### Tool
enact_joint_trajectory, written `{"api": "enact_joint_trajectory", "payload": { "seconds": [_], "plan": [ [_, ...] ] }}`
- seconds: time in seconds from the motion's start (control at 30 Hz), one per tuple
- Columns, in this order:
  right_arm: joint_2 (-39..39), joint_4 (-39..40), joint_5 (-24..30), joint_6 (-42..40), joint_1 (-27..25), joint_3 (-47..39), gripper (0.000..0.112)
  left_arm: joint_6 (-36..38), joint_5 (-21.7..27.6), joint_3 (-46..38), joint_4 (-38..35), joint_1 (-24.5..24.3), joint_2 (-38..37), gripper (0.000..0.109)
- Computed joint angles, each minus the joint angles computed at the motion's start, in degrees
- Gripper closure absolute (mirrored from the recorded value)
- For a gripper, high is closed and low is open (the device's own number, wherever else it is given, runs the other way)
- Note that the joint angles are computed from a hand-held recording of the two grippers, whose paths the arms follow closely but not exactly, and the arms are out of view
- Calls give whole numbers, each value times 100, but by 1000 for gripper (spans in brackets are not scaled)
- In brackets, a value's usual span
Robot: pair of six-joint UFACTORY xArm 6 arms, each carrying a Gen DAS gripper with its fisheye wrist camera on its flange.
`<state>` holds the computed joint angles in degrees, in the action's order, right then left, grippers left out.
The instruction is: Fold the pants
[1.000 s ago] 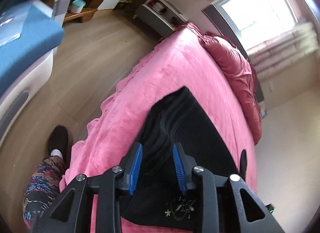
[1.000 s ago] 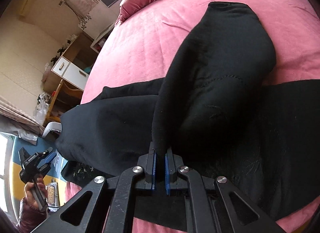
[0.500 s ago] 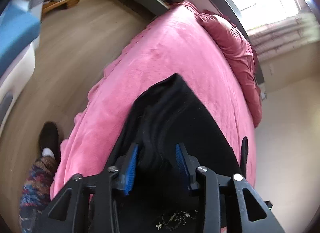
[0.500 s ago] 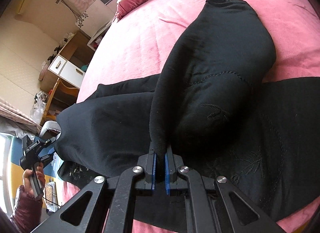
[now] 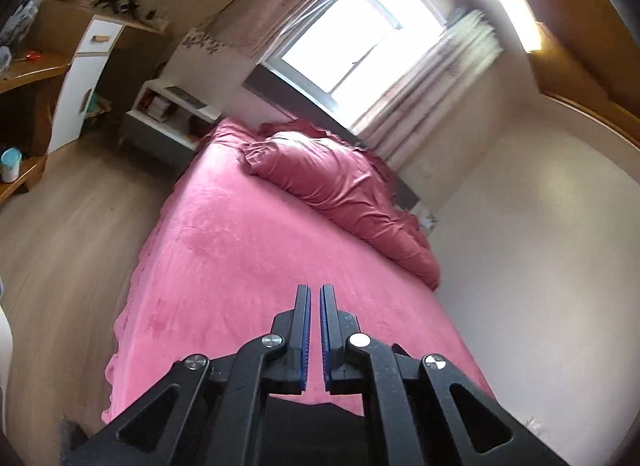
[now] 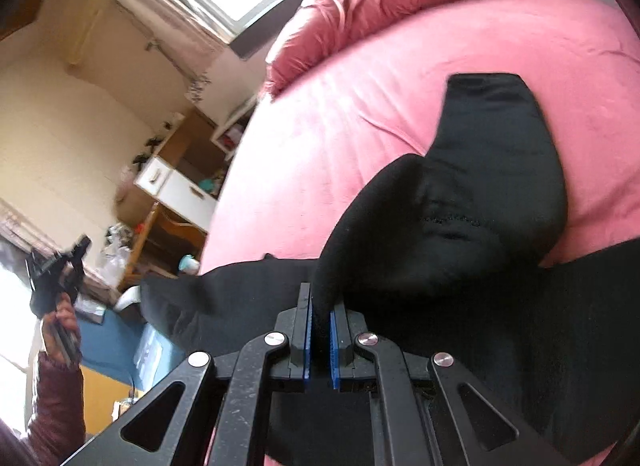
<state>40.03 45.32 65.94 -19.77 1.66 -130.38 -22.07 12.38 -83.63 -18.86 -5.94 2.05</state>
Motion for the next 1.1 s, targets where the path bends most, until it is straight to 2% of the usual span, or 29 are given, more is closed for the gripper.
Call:
{"api": "enact_joint_trajectory", "payload": {
  "seconds": [0.1, 0.2, 0.23, 0.27, 0.3, 0.33, 0.4, 0.47, 0.53, 0.63, 0.7, 0.77, 0.87, 0.97, 1.07, 1.1],
  "plan": [
    [-465, -328, 80, -217, 43, 971, 105, -42, 468, 1012, -60, -1, -558, 104],
    [-795, -416, -123, -174, 30, 1788, 105, -184, 713, 1985, -434, 33, -1002, 103],
    [-838, -361, -164, -127, 11, 1928, 105, -267, 777, 2273, -571, 30, -1133, 100],
    [-857, -361, -189, -108, 13, 1989, 105, -541, 851, 2545, -469, 43, -1269, 86],
    [-825, -417, -180, -83, 28, 1934, 105, -739, 830, 2742, -387, 39, -1363, 78],
    [-795, -491, -162, -61, 52, 1882, 105, -702, 817, 2858, -509, 39, -1416, 77],
    [-713, -570, -117, -31, 87, 1748, 105, -554, 1001, 2940, -892, 119, -1412, 62],
    [-639, -708, -104, 62, 157, 1631, 105, -381, 1131, 2783, -1196, 180, -1204, 61],
    [-625, -811, -144, 151, 223, 1623, 105, -224, 1179, 2627, -1341, 206, -1027, 61],
    [-598, -860, -139, 182, 208, 1602, 105, 310, 1415, 2282, -1942, 306, -685, 61],
    [-592, -880, -128, 208, 203, 1591, 105, 256, 1747, 1992, -1869, 394, -404, 61],
    [-556, -900, -104, 244, 199, 1529, 105, 462, 1992, 1823, -2115, 441, -211, 61],
    [-473, -923, -45, 302, 201, 1402, 105, 578, 2152, 1630, -2237, 454, -26, 64],
    [-383, -915, 55, 313, 140, 1257, 105, 761, 2144, 1529, -2154, 396, 14, 89],
    [-325, -914, 91, 317, 122, 1175, 105, 842, 2134, 1351, -1932, 323, 61, 104],
    [-300, -922, 100, 333, 121, 1133, 105, 810, 2090, 1260, -1844, 300, 68, 104]
  ]
}}
